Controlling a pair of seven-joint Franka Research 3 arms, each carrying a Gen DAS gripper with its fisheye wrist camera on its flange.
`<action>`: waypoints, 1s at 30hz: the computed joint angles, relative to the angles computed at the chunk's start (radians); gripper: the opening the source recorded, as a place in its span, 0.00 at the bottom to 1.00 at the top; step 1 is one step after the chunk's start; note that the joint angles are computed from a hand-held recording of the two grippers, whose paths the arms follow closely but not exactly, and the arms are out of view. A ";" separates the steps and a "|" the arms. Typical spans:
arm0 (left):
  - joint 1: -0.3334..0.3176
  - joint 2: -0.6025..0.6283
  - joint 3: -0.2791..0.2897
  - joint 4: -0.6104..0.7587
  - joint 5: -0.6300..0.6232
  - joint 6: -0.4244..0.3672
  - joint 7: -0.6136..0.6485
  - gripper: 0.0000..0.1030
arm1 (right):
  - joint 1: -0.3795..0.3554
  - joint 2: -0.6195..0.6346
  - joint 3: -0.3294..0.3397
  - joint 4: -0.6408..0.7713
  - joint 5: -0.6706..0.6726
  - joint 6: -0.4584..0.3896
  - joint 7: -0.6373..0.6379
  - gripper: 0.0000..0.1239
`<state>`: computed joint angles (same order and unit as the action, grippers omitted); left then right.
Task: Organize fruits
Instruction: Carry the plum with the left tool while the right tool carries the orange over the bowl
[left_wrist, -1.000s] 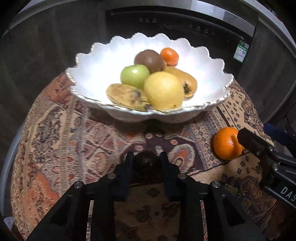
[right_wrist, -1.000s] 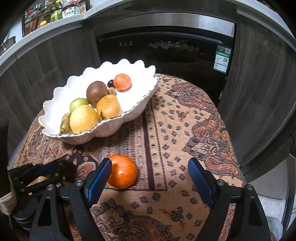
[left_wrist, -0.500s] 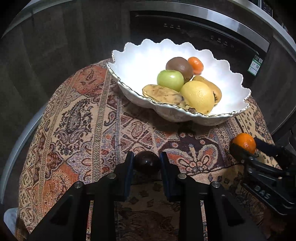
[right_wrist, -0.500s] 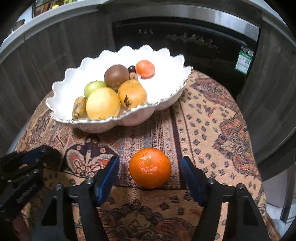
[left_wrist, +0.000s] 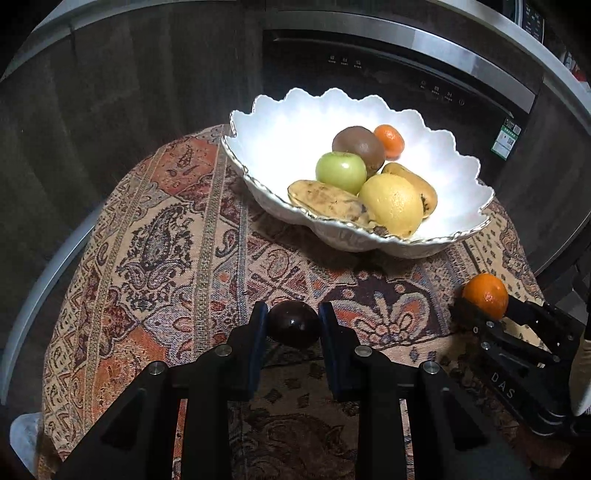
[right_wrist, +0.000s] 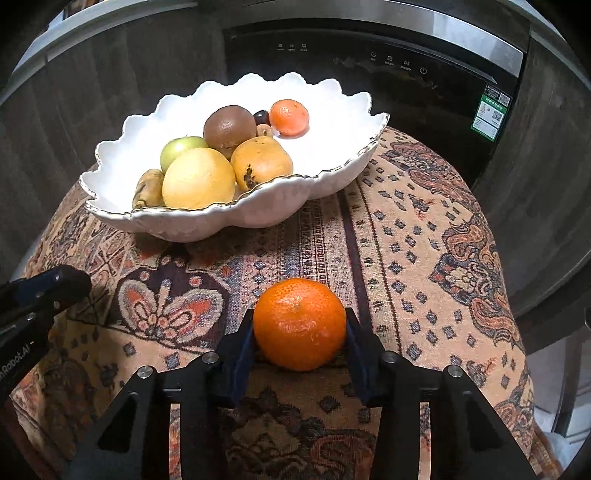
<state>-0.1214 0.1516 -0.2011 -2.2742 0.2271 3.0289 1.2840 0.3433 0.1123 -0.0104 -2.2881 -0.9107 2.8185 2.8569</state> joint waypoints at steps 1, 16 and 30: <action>0.003 -0.005 -0.004 -0.002 -0.006 0.003 0.005 0.27 | 0.002 -0.010 0.000 -0.005 -0.004 -0.002 0.005 0.36; 0.004 -0.074 -0.009 0.028 -0.093 -0.019 0.076 0.27 | -0.055 -0.133 0.077 0.011 -0.004 -0.031 -0.008 0.36; -0.006 -0.038 0.001 0.175 -0.044 -0.051 0.081 0.27 | -0.099 -0.130 0.086 0.113 0.030 -0.031 -0.080 0.36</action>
